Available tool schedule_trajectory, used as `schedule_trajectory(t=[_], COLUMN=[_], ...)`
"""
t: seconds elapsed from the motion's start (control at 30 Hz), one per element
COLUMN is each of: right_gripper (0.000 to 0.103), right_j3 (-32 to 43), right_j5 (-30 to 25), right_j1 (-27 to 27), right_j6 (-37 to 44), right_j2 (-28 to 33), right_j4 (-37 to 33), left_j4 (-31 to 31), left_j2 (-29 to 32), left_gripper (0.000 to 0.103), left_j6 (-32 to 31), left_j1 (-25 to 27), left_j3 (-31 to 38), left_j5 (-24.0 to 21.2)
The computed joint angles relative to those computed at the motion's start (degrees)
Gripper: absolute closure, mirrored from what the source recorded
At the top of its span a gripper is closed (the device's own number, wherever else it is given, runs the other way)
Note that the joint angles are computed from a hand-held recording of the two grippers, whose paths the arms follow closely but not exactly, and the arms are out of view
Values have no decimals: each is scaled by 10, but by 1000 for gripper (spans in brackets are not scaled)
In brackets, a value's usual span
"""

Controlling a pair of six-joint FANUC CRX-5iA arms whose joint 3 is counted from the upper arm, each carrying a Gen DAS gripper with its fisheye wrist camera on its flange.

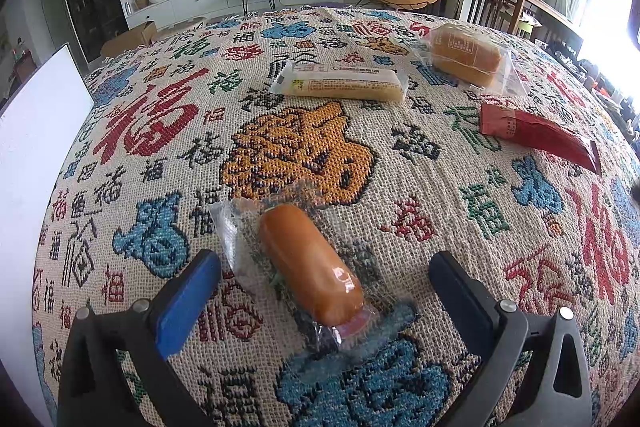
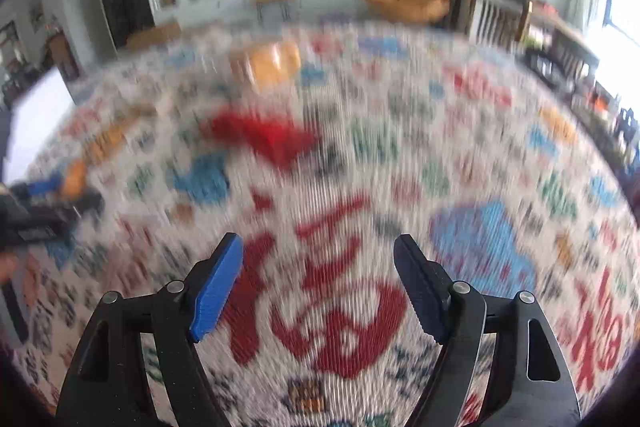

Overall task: Organize snacks
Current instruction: 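Lower the left tool toward the orange sausage in clear wrap, then grasp the orange sausage with left tool while right tool grasps red wrapper bar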

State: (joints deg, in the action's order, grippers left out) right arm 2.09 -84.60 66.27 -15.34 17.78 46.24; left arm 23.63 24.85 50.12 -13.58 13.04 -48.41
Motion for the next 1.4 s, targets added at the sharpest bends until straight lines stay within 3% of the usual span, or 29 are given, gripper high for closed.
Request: schedule_trajectory(t=[0.1, 0.17, 0.23, 0.3, 0.43, 0.5, 0.63, 0.7, 0.73, 0.8, 0.93, 1.07, 1.1, 1.17, 1.2, 1.23, 1.3, 1.33, 1.37, 1.4], right_gripper=[21, 21, 22, 22, 27, 83, 84, 84, 84, 84, 80, 52, 52, 51, 51, 51, 51, 51, 56, 86], right_j3=[31, 78, 138, 177, 197, 196, 184, 129, 105, 69, 55, 46, 46, 62, 74, 94, 137, 147, 154, 158], right_j5=[20, 74, 59, 42, 55, 64, 108, 195, 226, 261, 250, 259, 263, 257, 251, 232, 197, 185, 175, 163], right_j1=[-29, -72, -107, -133, -158, -156, -145, -137, -132, -119, -105, -100, -100, -104, -106, -106, -112, -114, -115, -112], right_j6=[104, 238, 340, 398, 424, 408, 339, 271, 237, 187, 183, 201, 200, 208, 215, 227, 255, 264, 269, 270], right_j2=[10, 18, 48, 71, 78, 75, 54, 11, -6, -30, -38, -41, -40, -31, -21, -7, 22, 28, 33, 36], right_j4=[41, -22, -83, -135, -215, -233, -277, -295, -294, -282, -280, -275, -273, -275, -274, -277, -293, -302, -307, -298], left_j4=[-1, -1, -1, -1, 0, 0, -1, -1, -2, -4, 55, 23, -9, -62, -80, -68, -27, -21, -2, 18], left_j2=[0, 0, 0, 0, 0, 0, -1, 0, 5, 35, 77, 87, 84, 69, 50, 39, 28, 25, 22, 20], left_gripper=[0, 0, 0, 0, 0, 0, 0, 0, 0, 0, 0, 1, 1, 10, 24, 46, 66, 71, 74, 77], left_j6=[0, 0, 0, 0, 1, 1, 1, -4, -15, -44, -14, 64, 72, 88, 89, 77, 32, 19, -4, -21], left_j1=[0, 0, 0, 0, 0, 0, 0, 0, 2, 11, 45, 37, 24, 3, -6, -9, -8, -8, -3, 3], left_j3=[0, 0, 0, 0, 0, 0, -1, 2, 12, 71, 131, 162, 167, 157, 128, 106, 74, 69, 62, 57], left_j5=[0, 0, 0, 0, 1, 1, 1, -4, -24, -106, -209, -227, -215, -173, -126, -99, -75, -72, -77, -85])
